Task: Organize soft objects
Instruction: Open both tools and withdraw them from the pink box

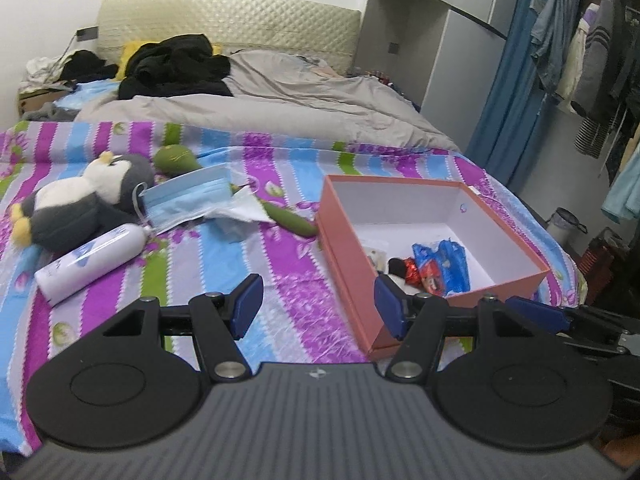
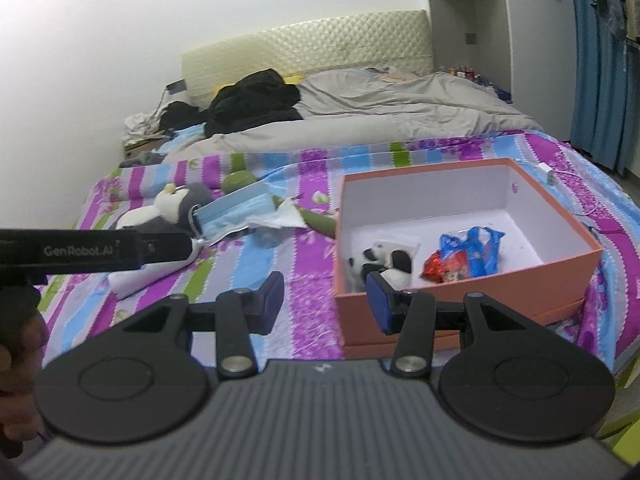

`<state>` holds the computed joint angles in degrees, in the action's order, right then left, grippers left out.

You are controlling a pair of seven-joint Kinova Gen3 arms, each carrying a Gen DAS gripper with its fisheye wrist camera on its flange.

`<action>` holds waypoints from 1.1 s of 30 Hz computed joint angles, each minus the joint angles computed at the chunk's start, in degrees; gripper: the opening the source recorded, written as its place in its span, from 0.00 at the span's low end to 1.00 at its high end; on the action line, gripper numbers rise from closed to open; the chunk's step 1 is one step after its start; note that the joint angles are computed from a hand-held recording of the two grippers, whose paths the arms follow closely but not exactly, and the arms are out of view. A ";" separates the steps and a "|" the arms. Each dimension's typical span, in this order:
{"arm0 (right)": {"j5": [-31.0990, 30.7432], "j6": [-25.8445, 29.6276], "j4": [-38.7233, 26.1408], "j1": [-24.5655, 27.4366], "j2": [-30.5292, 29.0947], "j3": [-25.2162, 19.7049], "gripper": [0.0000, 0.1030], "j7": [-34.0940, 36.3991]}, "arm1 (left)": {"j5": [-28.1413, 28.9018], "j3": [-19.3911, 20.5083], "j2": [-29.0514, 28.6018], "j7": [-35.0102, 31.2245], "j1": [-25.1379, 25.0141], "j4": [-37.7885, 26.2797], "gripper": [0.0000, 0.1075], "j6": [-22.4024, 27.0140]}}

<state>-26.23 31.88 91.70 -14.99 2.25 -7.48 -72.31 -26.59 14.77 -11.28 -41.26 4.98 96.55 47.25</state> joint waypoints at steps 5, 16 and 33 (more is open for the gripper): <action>-2.52 -0.52 2.88 -0.85 -1.66 -0.54 0.47 2.60 | 0.80 0.22 -3.67 0.88 -1.20 4.08 0.62 -0.37; -4.33 -3.09 7.96 -4.40 -3.55 -0.75 0.47 5.87 | 2.62 3.49 -10.33 2.67 -7.00 12.13 0.62 -2.14; -7.61 -7.57 10.68 -6.51 -0.06 -2.54 0.47 9.44 | 5.61 -0.37 -9.69 -3.04 -11.23 16.96 0.64 -5.31</action>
<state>-33.83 24.31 102.38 -21.50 2.19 -10.02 -62.87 -20.98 14.40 -20.97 -44.31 -6.25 113.52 41.94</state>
